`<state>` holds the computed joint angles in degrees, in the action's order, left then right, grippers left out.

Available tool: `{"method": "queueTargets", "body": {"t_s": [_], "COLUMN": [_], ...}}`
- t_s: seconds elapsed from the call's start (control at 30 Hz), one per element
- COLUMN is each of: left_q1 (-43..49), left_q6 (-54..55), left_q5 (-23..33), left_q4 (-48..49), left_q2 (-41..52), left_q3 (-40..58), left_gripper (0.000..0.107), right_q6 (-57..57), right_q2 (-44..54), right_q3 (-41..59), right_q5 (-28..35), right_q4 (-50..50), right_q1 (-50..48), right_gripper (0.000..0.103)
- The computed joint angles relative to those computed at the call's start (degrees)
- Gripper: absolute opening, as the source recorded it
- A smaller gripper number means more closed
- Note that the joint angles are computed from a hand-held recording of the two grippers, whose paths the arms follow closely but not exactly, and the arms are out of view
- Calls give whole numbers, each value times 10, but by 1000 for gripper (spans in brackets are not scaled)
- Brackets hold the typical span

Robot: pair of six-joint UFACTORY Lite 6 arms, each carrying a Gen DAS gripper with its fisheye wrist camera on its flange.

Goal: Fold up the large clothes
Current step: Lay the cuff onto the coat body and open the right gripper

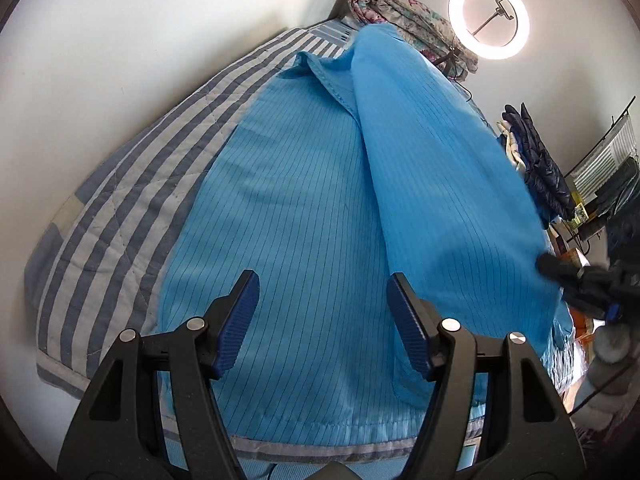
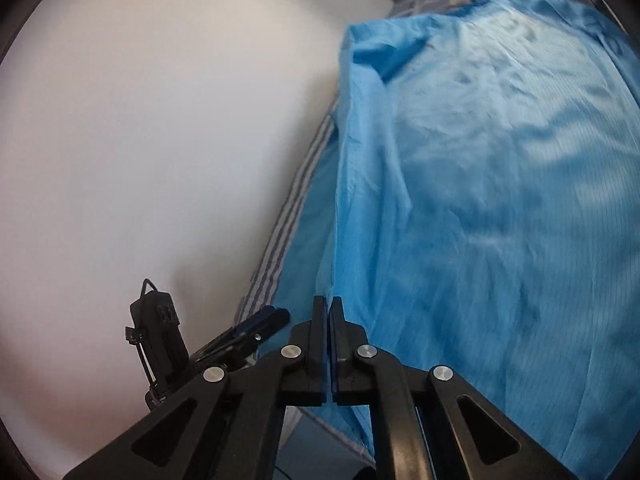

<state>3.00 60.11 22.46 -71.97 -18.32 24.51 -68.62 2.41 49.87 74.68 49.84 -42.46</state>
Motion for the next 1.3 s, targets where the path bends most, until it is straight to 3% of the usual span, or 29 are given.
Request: {"method": "queueTargets", "body": {"t_s": [0.17, 0.33, 0.4, 0.47, 0.53, 0.67, 0.8, 0.87, 0.9, 0.93, 0.97, 1.1, 1.3], "left_q1": [15, -27, -37, -47, -55, -91, -138, -170, -179, -186, -187, -167, -62], "left_q6": [-11, -31, -21, -15, -6, 24, 62, 85, 99, 107, 102, 108, 69], "left_q5": [23, 15, 23, 34, 56, 72, 97, 73, 69, 73, 77, 53, 91], "left_q4": [29, 31, 15, 3, -9, -42, -115, -161, -182, -195, -194, -197, -87], "left_q2": [-20, -15, -2, 8, 17, 26, 97, 102, 105, 111, 124, 76, -26], "left_q3": [-12, -8, -6, -5, -4, -11, 2, 2, 5, 9, 19, -5, -51], "left_gripper": [68, 68, 68, 68, 68, 68, 68, 68, 51, 6, 0, 0, 0], "right_q6": [57, 66, 74, 75, 46, 0, -22, -17, -7, 3, 4, 9, 75], "right_q2": [101, 85, 49, 11, -10, 6, 15, 42, 58, 73, 79, 99, 216], "right_q3": [34, 27, 10, 3, 21, 105, 130, 150, 165, 180, 186, 221, 374], "right_q5": [-71, -161, -191, -209, -199, -121, -125, -130, -133, -141, -144, -168, -203], "right_q4": [-70, -177, -228, -253, -235, -171, -110, -91, -87, -83, -81, -73, -84], "right_q1": [-66, -42, -12, 5, 1, -10, 9, 30, 49, 70, 85, 158, 290], "right_gripper": [0, 0, 8, 24, 27, 32, 35, 35, 35, 36, 36, 38, 42]}}
